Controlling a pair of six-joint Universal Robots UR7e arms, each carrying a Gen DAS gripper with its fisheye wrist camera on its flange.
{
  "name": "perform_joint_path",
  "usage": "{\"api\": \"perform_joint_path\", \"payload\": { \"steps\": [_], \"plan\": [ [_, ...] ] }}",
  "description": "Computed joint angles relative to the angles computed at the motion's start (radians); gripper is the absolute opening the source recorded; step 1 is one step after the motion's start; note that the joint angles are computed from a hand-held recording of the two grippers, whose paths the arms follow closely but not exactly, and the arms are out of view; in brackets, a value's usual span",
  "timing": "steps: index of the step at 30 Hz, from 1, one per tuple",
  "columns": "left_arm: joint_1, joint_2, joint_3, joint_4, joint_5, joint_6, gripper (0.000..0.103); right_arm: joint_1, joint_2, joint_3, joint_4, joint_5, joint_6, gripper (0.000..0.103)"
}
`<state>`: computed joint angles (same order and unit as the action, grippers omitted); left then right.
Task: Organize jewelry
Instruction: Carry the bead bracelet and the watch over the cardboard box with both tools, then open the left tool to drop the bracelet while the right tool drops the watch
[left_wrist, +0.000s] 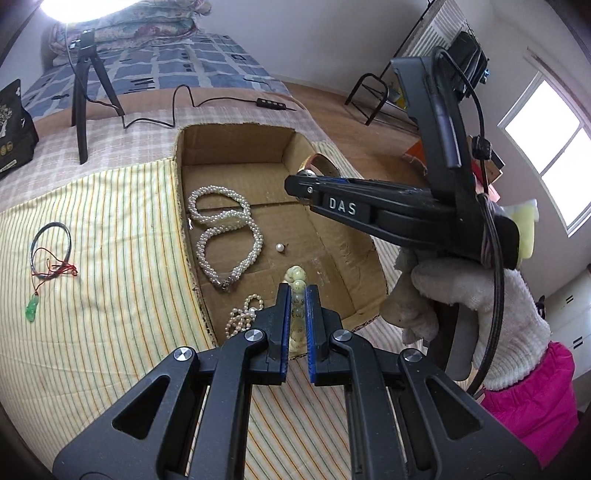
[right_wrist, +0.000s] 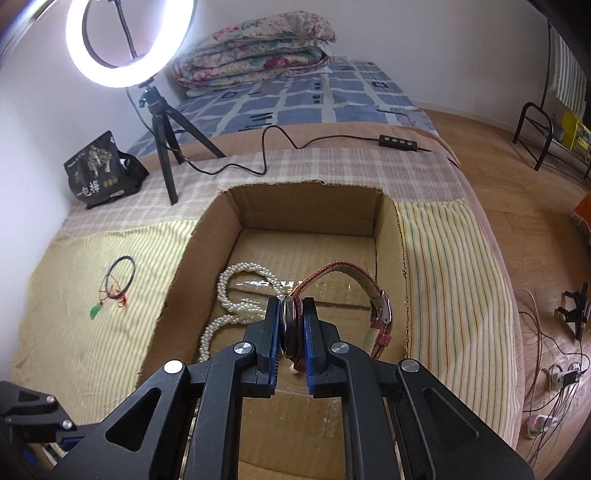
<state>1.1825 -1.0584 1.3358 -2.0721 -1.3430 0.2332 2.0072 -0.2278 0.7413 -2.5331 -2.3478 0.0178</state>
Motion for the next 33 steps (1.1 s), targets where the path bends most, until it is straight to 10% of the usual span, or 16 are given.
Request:
{"api": "perform_joint_path", "payload": {
  "steps": [16, 19, 23, 33],
  "plan": [
    [-0.008, 0.000, 0.021, -0.025, 0.012, 0.018, 0.005, -0.007, 0.000, 0.002, 0.003, 0.003, 0.003, 0.012],
    [-0.014, -0.004, 0.031, -0.041, 0.029, 0.026, 0.006, -0.003, 0.003, -0.002, -0.009, -0.005, 0.000, 0.029],
    [-0.012, -0.006, 0.035, -0.046, 0.031, 0.028, 0.042, 0.006, 0.018, -0.023, -0.013, -0.039, 0.003, 0.056],
    [-0.017, -0.014, 0.044, -0.059, 0.055, 0.034, 0.053, 0.017, 0.032, -0.046, -0.008, -0.096, 0.016, 0.070]
  ]
}}
